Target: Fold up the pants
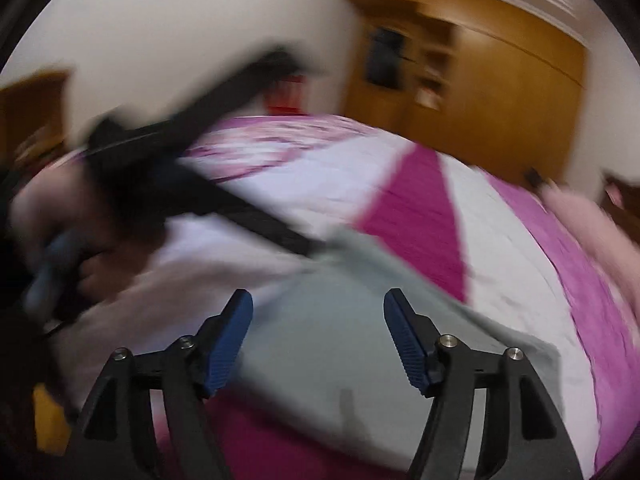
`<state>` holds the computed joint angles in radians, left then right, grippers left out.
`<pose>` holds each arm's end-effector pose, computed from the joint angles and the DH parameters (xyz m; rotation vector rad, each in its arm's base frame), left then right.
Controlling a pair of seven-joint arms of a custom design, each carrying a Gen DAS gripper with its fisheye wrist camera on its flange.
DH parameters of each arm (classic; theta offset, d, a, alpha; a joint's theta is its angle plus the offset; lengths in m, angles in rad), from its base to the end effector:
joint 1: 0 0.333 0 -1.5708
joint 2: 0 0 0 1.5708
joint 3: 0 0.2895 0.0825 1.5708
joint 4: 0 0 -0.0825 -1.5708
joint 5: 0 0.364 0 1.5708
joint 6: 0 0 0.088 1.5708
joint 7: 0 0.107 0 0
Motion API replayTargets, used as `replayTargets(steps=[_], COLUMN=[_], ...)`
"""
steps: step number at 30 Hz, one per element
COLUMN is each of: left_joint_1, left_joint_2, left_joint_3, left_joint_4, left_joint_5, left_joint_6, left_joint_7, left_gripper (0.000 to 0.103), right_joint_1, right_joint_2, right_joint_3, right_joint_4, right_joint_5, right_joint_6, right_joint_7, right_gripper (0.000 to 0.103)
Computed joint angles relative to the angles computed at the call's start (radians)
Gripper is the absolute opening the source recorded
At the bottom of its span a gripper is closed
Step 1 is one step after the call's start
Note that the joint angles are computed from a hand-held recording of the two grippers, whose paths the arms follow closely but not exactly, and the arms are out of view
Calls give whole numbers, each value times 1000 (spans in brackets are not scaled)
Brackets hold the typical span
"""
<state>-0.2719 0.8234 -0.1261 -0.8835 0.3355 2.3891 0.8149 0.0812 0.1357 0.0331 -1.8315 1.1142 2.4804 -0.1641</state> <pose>0.7321 -0.2564 0.4767 -2.1055 1.6059 -0.8548 0.6134 0.0661 0.4923 -2.1510 0.5146 -0.5655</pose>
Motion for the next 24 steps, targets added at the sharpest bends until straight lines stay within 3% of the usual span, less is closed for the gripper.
replayTargets(steps=[1,3,4,5,6,7,9,12,18,21,24], left_joint_1=[13,33,32,29,32,37,51,67,111,107,71], left_joint_2=[-34,-99,-118,-131,-139,-151,-166,-181,-195,-143,-62], left_joint_3=[-12,-25,-23,-20,-22,-25,-32,-36,-81,-95,-81], left_joint_4=[-49,-149,-176,-192,-202,-226,-256,-286,-329,-250,-117], left_joint_5=[-16,-34,-29,-22,-19,-19,-28,-35,-97,-129,-127], left_joint_6=[3,1,-14,-34,-50,-50,-47,-47,59,31,-48], left_joint_7=[-4,-16,-24,-27,-22,-23,-27,-29,-1,33,44], left_gripper=[19,20,20,20,20,20,20,20,26,30,32], right_joint_1=[7,48,71,96,100,118,102,80,64,64,60], right_joint_2=[-35,-72,-68,-48,-30,-6,10,4,-47,-57,-69], right_joint_3=[10,31,40,49,53,23,17,28,22,15,6], right_joint_4=[-55,-147,-170,-174,-171,-153,-125,-116,-151,-153,-168], right_joint_5=[15,48,67,62,5,-113,-175,-141,-98,-73,-39], right_joint_6=[14,138,223,310,341,316,257,228,191,186,184], right_joint_7=[-72,-214,-273,-284,-226,-97,2,-15,-47,-65,-88], right_gripper=[69,69,63,43,36,30,21,17,17,17,16])
